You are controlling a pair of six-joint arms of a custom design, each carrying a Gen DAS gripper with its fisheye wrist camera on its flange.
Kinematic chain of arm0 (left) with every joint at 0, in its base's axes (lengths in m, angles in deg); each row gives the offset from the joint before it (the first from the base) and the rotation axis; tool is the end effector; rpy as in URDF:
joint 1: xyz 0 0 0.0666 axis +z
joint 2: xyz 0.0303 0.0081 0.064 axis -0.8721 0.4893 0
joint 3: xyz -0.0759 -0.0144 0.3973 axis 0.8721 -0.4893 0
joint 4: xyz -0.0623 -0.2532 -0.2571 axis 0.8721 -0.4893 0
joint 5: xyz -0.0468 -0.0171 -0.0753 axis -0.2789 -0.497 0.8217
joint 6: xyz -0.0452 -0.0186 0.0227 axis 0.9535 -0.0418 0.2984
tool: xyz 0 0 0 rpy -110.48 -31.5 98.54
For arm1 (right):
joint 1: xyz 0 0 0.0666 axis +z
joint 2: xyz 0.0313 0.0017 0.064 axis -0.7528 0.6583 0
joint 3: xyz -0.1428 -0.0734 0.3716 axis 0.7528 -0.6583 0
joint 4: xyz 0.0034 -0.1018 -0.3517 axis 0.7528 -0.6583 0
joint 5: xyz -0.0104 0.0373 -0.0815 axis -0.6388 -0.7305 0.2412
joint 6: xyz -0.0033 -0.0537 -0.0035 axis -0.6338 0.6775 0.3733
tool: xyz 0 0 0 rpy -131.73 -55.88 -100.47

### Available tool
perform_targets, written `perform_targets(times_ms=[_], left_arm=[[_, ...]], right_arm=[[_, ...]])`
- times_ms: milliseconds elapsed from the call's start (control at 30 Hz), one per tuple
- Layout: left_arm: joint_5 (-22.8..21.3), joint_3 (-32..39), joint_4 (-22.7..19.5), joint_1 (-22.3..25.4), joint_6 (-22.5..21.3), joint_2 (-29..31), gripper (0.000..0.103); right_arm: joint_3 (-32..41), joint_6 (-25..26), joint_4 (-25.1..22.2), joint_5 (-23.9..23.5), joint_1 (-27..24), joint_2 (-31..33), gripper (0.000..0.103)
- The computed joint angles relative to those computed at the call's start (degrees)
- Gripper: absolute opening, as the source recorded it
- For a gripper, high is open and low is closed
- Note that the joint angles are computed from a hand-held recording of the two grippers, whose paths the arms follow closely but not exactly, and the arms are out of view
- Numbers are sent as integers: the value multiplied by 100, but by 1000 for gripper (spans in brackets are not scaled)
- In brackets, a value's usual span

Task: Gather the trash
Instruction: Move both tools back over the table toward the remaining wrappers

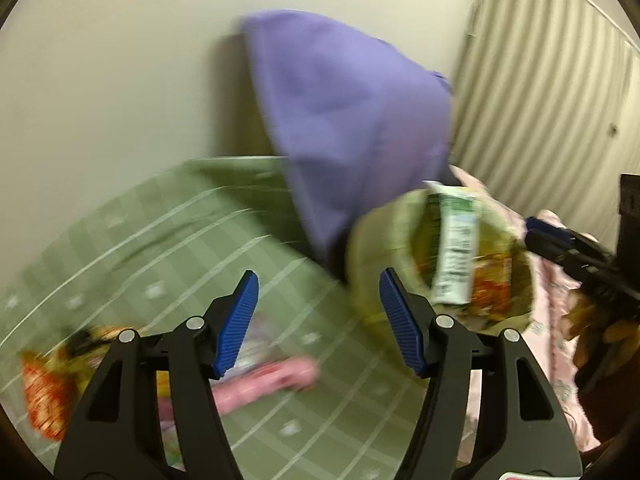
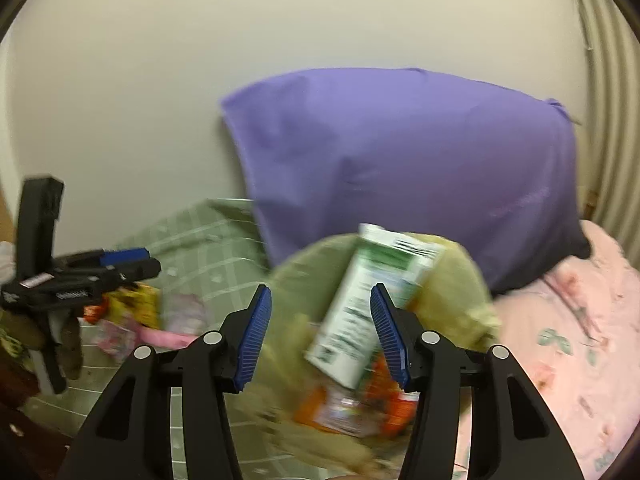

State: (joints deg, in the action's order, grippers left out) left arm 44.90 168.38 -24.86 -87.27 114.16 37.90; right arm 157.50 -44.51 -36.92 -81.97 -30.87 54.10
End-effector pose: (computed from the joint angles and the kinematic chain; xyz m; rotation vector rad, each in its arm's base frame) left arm 0.6018 -0.2920 0.3810 -0.1293 2.2465 -0.2361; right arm 0.6449 0.2180 0.4124 -0.5550 2.1627 0.4206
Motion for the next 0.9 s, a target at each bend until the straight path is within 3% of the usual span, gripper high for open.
perform_targets(times_ms=[67, 167, 367, 467, 567, 633, 733, 900], left_arm=[[-224, -556, 142, 80, 247, -336, 69], [-523, -1303, 275, 207, 697, -816, 70], [-1152, -2271, -191, 417, 1652, -1434, 72], [-1070, -2848, 92, 536, 1811, -1749, 73], [-786, -3483, 573, 737, 2047, -2102, 83], [-843, -3694, 767, 787, 1950, -2192, 94], [-618, -3555, 378, 954, 1666, -2030, 94], [-545, -3195, 106, 1154, 1113, -1716, 94]], right_arm=[[61, 24, 0, -179, 78, 35, 51], [217, 79, -72, -370, 208, 151, 55], [638, 73, -429, -1120, 442, 520, 63], [795, 186, -680, -1457, 577, 712, 64], [1028, 490, -1114, -1601, 732, 924, 64], [1151, 745, -1391, -1588, 827, 1031, 64], [1091, 973, -1482, -1469, 941, 1041, 64], [1585, 1252, -2177, -947, 1092, 1364, 64]])
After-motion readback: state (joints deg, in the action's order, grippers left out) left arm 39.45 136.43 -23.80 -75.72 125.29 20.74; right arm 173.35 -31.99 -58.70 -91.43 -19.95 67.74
